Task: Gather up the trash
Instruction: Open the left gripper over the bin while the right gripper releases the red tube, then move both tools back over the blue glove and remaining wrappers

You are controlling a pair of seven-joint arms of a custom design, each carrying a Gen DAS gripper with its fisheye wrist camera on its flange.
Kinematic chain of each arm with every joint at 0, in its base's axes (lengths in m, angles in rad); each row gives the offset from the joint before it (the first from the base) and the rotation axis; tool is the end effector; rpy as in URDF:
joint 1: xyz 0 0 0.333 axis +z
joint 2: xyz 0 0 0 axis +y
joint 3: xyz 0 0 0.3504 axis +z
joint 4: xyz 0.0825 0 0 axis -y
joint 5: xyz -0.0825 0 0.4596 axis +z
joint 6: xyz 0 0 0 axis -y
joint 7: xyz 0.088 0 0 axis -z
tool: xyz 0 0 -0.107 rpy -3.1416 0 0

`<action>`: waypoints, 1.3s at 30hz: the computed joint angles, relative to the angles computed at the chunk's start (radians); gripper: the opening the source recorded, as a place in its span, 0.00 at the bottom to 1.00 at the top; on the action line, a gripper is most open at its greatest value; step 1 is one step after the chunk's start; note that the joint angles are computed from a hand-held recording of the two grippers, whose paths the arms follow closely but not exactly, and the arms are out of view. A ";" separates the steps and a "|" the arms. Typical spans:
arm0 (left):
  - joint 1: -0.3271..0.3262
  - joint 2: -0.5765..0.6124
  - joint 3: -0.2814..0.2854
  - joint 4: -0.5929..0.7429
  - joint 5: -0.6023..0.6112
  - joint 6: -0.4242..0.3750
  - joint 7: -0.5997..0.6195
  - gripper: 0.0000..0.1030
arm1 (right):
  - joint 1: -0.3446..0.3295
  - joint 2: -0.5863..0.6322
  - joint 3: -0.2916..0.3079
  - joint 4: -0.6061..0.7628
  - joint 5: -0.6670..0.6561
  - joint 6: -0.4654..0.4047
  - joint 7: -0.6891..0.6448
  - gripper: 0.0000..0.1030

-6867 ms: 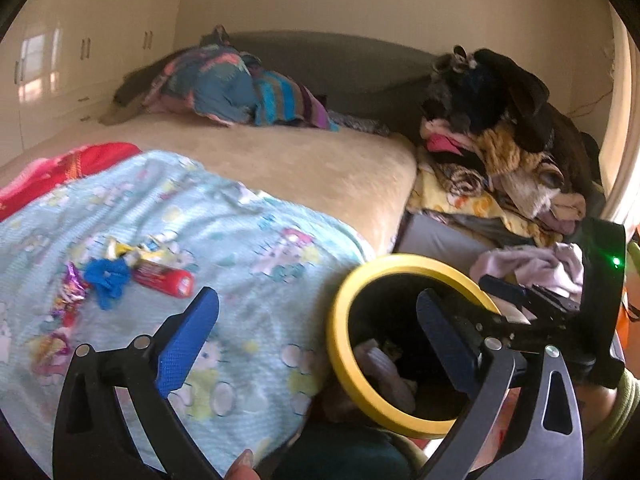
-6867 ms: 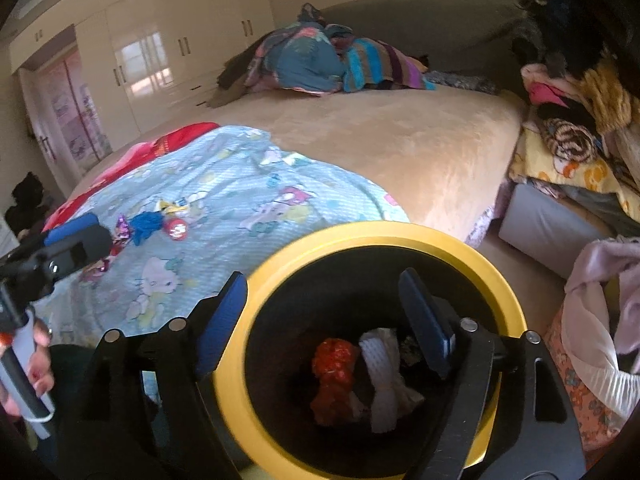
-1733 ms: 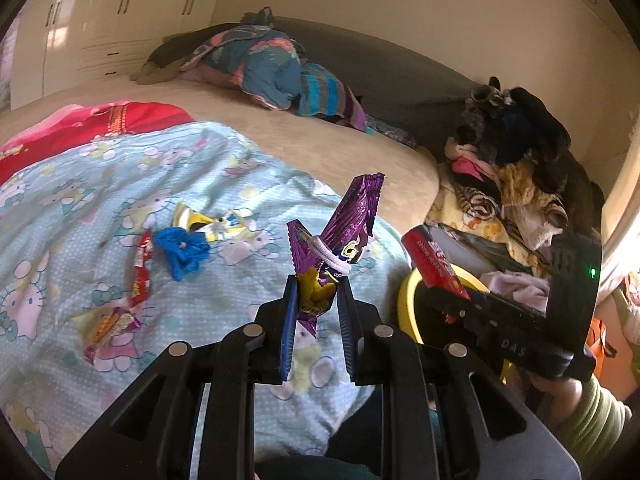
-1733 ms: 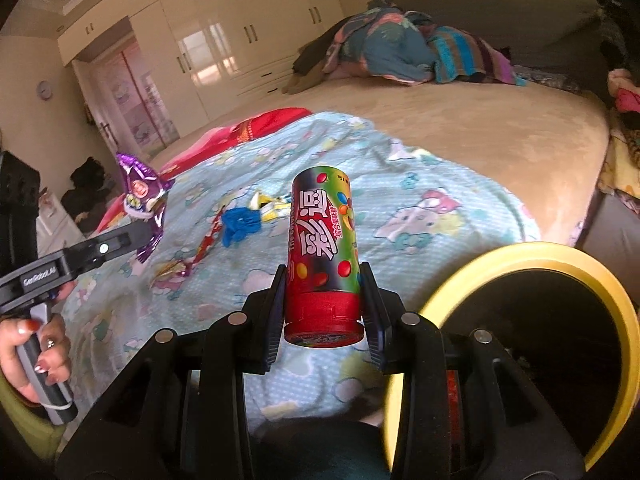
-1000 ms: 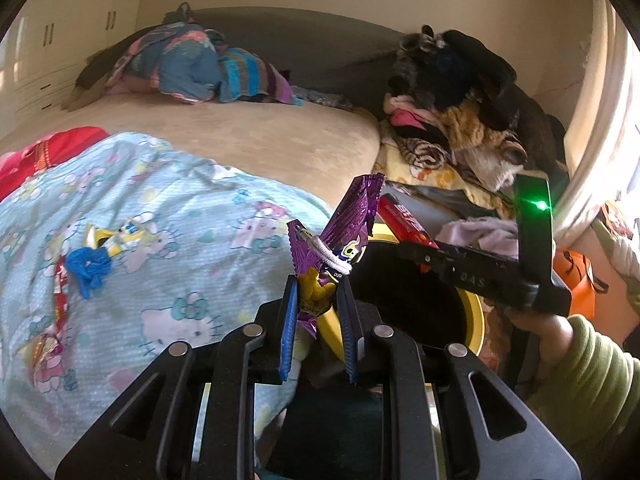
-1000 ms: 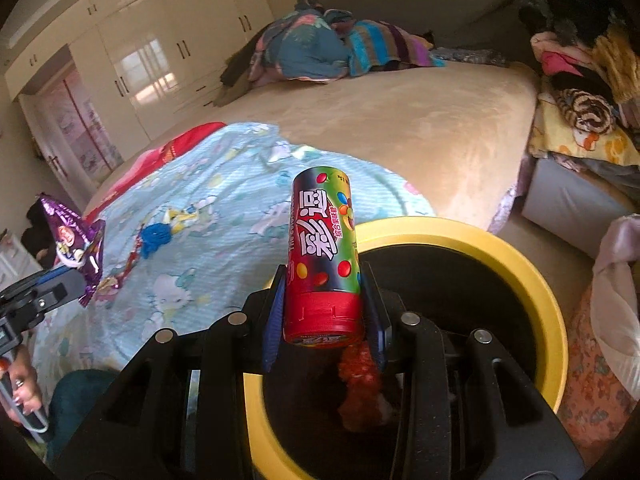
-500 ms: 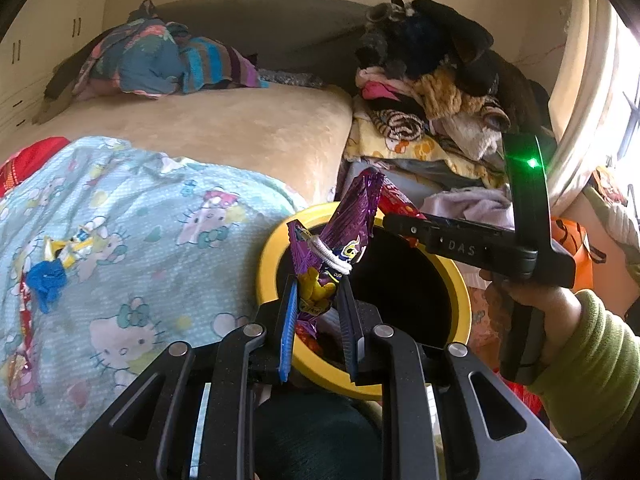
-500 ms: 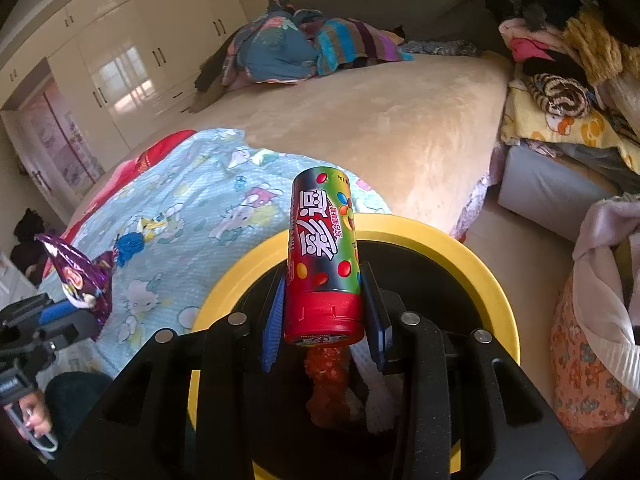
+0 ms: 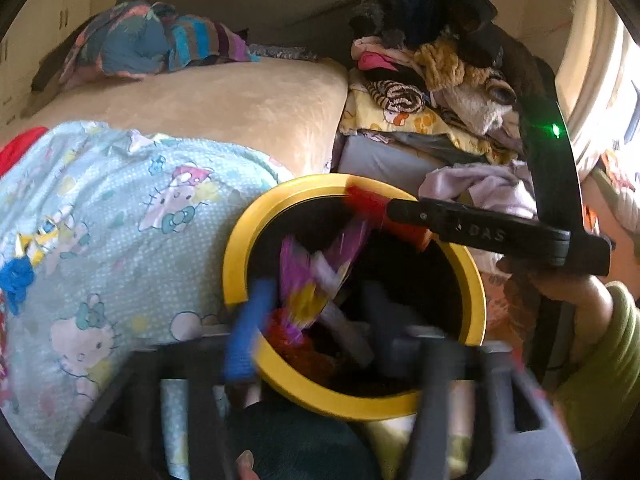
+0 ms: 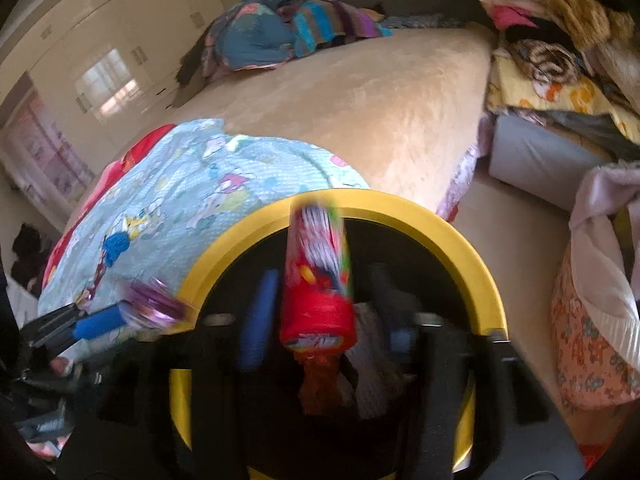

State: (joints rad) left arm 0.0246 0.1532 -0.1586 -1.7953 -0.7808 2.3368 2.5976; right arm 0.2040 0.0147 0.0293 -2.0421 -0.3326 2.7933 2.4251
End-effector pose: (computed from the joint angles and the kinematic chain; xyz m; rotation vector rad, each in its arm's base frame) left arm 0.7088 -0.1013 0.5141 -1.1769 2.5526 -1.1251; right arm 0.6469 0.1691 0.5180 -1.3982 2.0020 -0.5005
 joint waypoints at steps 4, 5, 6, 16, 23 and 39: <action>0.000 -0.014 0.001 -0.025 -0.022 0.045 0.009 0.87 | -0.005 -0.010 -0.004 -0.012 -0.037 -0.011 0.063 0.59; 0.001 -0.019 0.001 -0.031 -0.028 0.049 0.011 0.90 | -0.007 -0.012 -0.005 -0.015 -0.055 -0.011 0.090 0.62; 0.004 -0.022 0.002 -0.035 -0.041 0.047 0.015 0.91 | -0.007 -0.013 -0.004 -0.017 -0.068 -0.006 0.109 0.63; 0.010 -0.058 0.019 -0.066 -0.083 0.107 0.034 0.94 | 0.011 0.008 0.005 0.030 -0.173 0.001 0.163 0.70; 0.023 -0.075 0.035 -0.070 -0.122 0.119 0.056 0.94 | 0.030 0.018 0.011 0.054 -0.193 0.010 0.160 0.73; 0.057 -0.085 0.059 -0.051 -0.171 0.199 0.056 0.94 | 0.082 0.056 0.020 0.126 -0.227 0.031 0.149 0.79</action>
